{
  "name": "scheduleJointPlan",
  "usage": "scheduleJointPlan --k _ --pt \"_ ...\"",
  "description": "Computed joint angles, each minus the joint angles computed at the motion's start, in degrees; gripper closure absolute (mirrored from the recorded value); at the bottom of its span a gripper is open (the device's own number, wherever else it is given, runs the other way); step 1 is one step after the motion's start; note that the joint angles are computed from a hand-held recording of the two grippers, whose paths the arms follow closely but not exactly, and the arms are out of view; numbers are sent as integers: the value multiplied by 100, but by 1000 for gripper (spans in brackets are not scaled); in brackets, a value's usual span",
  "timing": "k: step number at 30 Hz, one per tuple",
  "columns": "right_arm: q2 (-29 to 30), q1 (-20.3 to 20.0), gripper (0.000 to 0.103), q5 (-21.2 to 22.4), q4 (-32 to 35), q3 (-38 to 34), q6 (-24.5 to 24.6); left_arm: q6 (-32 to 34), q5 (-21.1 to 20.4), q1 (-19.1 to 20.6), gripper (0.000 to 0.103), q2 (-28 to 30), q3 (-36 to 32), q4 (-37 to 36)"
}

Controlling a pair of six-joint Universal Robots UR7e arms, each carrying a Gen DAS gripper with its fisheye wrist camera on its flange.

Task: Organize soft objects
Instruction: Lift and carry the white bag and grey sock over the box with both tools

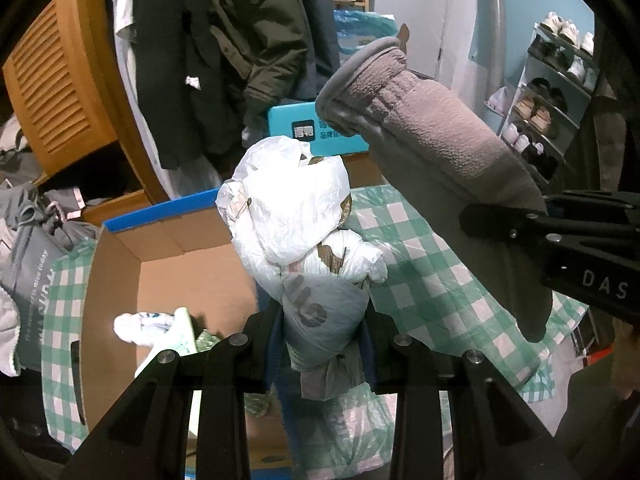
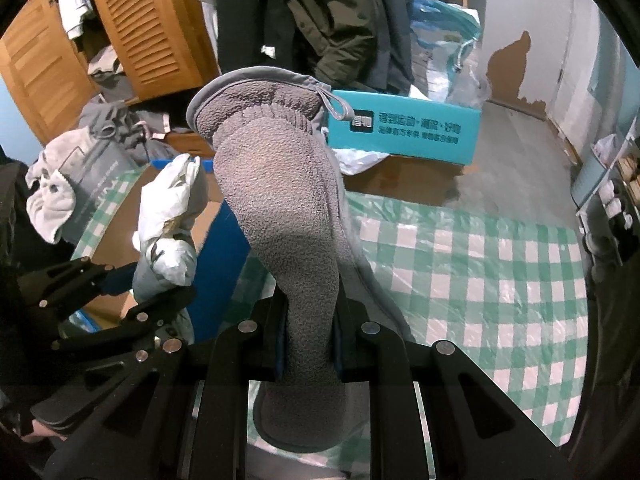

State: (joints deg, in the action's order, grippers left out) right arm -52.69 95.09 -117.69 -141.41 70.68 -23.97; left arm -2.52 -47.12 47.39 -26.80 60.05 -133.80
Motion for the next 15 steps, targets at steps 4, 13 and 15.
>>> scheduleJointPlan --k 4,13,15 --pt "124 65 88 13 86 -124 -2 -8 7 32 70 -101 87 -63" --pt "430 226 88 3 296 -413 -14 -60 137 159 70 -339 315 -178" --pt "513 253 88 4 355 -504 -12 -90 167 196 70 -392 361 -193"
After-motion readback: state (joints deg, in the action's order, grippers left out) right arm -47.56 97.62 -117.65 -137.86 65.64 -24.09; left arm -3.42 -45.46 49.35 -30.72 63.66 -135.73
